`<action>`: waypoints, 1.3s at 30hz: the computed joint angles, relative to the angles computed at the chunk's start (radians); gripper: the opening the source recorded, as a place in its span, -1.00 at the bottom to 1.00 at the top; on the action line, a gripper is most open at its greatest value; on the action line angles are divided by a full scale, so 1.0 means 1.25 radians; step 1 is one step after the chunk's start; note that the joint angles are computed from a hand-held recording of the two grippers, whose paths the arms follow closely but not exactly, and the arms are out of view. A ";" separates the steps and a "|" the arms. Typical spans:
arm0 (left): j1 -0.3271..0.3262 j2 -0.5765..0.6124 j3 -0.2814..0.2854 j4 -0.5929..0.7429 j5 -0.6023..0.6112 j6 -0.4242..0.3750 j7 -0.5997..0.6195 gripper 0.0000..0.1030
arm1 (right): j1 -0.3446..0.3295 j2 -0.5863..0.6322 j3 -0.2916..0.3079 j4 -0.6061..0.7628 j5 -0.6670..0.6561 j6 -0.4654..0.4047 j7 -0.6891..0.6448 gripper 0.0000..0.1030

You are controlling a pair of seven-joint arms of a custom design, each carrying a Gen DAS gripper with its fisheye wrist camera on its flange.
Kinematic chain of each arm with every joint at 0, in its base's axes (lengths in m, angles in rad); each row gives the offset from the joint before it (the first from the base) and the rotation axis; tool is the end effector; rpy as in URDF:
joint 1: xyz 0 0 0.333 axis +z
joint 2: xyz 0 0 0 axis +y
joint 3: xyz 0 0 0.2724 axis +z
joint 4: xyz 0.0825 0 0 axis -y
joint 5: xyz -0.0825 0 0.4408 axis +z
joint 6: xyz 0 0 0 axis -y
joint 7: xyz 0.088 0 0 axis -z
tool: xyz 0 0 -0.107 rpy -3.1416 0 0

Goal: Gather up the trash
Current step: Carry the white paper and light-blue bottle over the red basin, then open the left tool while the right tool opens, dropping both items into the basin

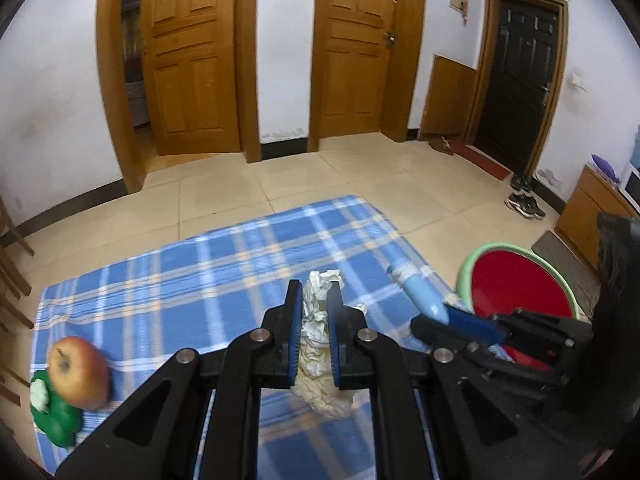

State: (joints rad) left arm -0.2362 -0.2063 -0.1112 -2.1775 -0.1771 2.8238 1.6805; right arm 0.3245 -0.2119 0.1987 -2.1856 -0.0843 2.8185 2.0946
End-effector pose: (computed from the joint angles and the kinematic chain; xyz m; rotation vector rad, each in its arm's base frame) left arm 0.5676 -0.1990 0.5152 -1.4742 2.0455 -0.9816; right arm 0.5156 0.3078 0.5116 -1.7125 1.5781 -0.3881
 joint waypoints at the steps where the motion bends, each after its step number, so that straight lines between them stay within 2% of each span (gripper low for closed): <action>1: -0.002 0.002 -0.006 0.002 0.004 0.000 -0.004 -0.80 | -0.005 -0.026 -0.006 -0.028 0.002 0.009 0.005 -0.64; 7: -0.024 0.021 -0.035 0.021 0.020 0.001 -0.030 -0.80 | -0.042 -0.119 -0.018 -0.122 0.042 0.029 0.014 -0.64; 13: -0.061 0.065 -0.059 0.057 -0.005 0.007 -0.020 -0.80 | -0.103 -0.227 -0.007 -0.226 0.059 0.041 0.022 -0.64; 16: -0.073 0.095 -0.074 0.085 -0.017 0.004 -0.013 -0.79 | -0.120 -0.276 -0.017 -0.277 0.083 0.044 0.019 -0.64; 22: -0.088 0.166 -0.117 0.139 0.003 0.003 -0.013 -0.79 | -0.163 -0.361 -0.025 -0.369 0.120 0.027 0.026 -0.64; 26: -0.090 0.208 -0.143 0.174 -0.031 -0.011 0.003 -0.79 | -0.188 -0.402 -0.027 -0.407 0.119 0.013 0.011 -0.64; 31: -0.089 0.247 -0.167 0.201 -0.038 -0.013 -0.021 -0.78 | -0.209 -0.426 -0.025 -0.440 0.120 0.026 -0.001 -0.64; 39: -0.096 0.260 -0.168 0.189 0.071 0.010 -0.092 -0.78 | -0.200 -0.417 -0.034 -0.453 0.134 0.036 -0.040 -0.64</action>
State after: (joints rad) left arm -0.3567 0.1183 -0.3208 -1.9408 -0.0882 2.8363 1.5657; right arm 0.0739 -0.7333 0.1563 -2.7521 0.0836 2.8630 2.0447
